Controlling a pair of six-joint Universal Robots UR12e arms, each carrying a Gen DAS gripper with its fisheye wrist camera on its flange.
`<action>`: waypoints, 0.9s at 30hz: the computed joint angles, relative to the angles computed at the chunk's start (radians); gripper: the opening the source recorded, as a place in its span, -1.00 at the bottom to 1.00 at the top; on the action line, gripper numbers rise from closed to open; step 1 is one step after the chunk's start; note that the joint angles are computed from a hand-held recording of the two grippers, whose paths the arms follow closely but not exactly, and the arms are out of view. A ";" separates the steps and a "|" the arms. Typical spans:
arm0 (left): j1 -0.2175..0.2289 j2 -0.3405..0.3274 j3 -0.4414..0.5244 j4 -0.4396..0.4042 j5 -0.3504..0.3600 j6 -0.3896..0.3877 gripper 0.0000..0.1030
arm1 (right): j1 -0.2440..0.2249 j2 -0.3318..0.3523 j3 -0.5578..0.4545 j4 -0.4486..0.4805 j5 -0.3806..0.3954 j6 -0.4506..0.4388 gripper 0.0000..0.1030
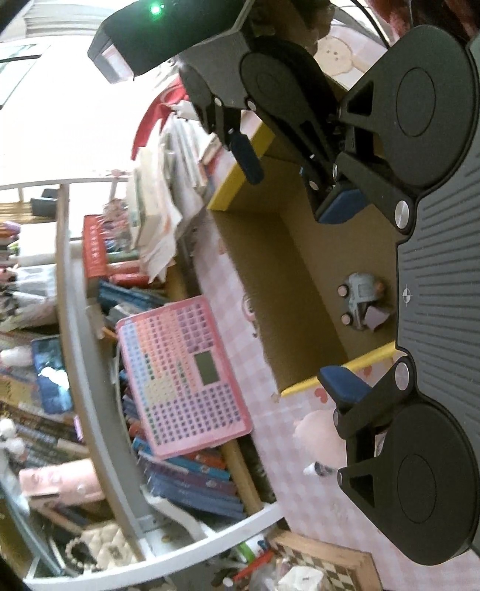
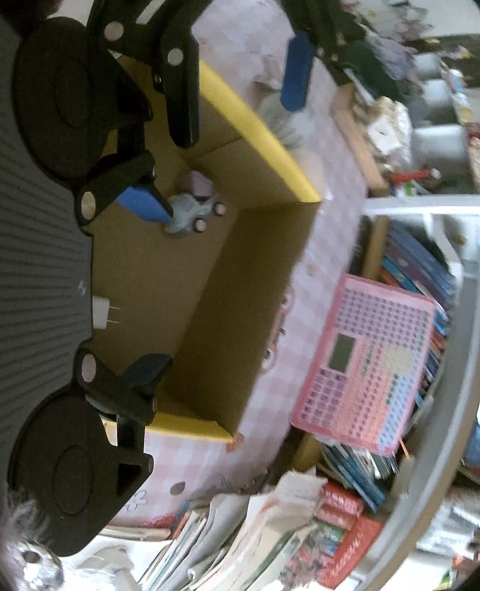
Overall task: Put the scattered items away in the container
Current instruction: 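Withdraw both open tools up and away from the yellow box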
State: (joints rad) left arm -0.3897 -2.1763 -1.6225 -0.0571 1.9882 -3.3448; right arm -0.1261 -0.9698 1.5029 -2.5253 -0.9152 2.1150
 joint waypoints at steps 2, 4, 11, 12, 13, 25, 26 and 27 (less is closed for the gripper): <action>-0.001 0.010 -0.016 0.030 0.003 -0.003 0.75 | -0.007 -0.011 0.024 -0.053 0.022 0.046 0.51; -0.003 0.018 -0.031 0.061 0.005 0.000 0.77 | -0.015 -0.023 0.056 -0.134 0.044 0.104 0.52; 0.002 0.054 -0.102 0.187 -0.029 0.049 0.79 | -0.038 -0.062 0.168 -0.417 0.059 0.333 0.59; 0.004 0.059 -0.112 0.199 -0.035 0.057 0.79 | -0.039 -0.068 0.182 -0.440 0.052 0.356 0.59; 0.005 0.064 -0.123 0.210 -0.043 0.066 0.79 | -0.039 -0.075 0.197 -0.460 0.044 0.377 0.59; 0.023 0.153 -0.293 0.324 -0.126 0.080 0.79 | -0.030 -0.165 0.388 -0.702 -0.062 0.528 0.60; 0.025 0.161 -0.307 0.330 -0.133 0.076 0.80 | -0.028 -0.173 0.401 -0.714 -0.074 0.533 0.60; 0.028 0.169 -0.321 0.335 -0.141 0.073 0.80 | -0.027 -0.180 0.414 -0.722 -0.083 0.539 0.60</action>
